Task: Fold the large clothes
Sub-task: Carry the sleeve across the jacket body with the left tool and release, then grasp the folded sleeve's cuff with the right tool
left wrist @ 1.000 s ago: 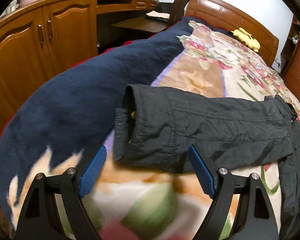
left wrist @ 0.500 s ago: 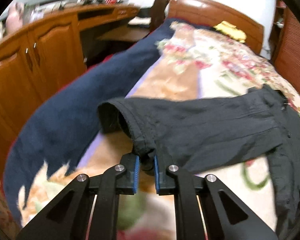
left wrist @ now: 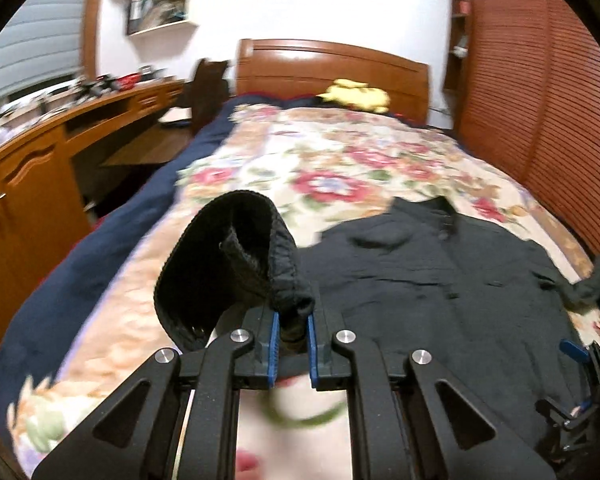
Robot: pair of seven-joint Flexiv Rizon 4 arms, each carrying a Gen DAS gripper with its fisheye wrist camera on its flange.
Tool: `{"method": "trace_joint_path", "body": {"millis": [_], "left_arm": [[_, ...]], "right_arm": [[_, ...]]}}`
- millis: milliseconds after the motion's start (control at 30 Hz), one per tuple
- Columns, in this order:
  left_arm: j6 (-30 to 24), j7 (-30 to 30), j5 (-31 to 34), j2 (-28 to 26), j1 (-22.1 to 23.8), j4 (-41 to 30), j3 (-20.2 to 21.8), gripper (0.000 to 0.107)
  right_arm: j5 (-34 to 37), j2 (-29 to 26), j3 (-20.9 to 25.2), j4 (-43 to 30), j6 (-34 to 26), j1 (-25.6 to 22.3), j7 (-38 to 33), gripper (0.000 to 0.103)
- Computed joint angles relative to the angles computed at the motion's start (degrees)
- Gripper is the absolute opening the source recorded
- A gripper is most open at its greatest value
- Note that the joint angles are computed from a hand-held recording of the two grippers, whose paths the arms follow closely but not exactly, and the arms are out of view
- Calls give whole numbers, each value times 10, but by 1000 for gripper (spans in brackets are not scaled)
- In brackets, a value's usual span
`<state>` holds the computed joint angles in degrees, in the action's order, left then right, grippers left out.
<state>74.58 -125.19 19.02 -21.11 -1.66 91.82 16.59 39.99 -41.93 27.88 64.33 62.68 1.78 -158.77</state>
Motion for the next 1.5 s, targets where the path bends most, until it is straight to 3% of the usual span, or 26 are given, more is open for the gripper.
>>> {"method": "trace_joint_path", "body": {"millis": [333, 433, 533, 733, 800, 867, 967, 1033, 1100, 1133, 1300, 1400, 1500], "left_arm": [[49, 92, -78, -56, -23, -37, -64, 12], [68, 143, -121, -63, -14, -25, -103, 12], [72, 164, -137, -68, -35, -20, -96, 12], [70, 106, -100, -88, -128, -27, 10, 12], [63, 80, -79, -95, -150, -32, 35, 21], [83, 67, -71, -90, -149, -16, 33, 40], [116, 33, -53, -79, -176, 11, 66, 44], [133, 10, -42, -71, -196, 28, 93, 54], [154, -11, -36, -70, -215, 44, 121, 84], [169, -36, -28, -70, -236, 54, 153, 84], [185, -44, -53, -68, -274, 89, 210, 84], [189, -49, -67, -76, -312, 107, 266, 84], [194, -37, -84, -79, -324, 124, 288, 84]], "right_arm": [[8, 10, -4, 12, 42, -23, 26, 103], [10, 15, -2, 19, 52, -29, 34, 103], [13, 19, 1, 26, 58, -36, 40, 103], [14, 31, 8, 49, 72, -40, 45, 103], [13, 30, 11, 48, 68, -43, 45, 103], [11, 32, 12, 51, 67, -41, 43, 103], [7, 31, 9, 50, 63, -37, 46, 103], [3, 28, 7, 45, 57, -33, 52, 103], [-4, 24, 2, 36, 49, -26, 63, 103], [-8, 21, 0, 31, 44, -23, 68, 103], [-28, 3, -7, -2, 5, -4, 85, 103], [-35, -6, -9, -16, -13, 4, 83, 102], [-36, -11, -8, -27, -36, 7, 75, 101]]}}
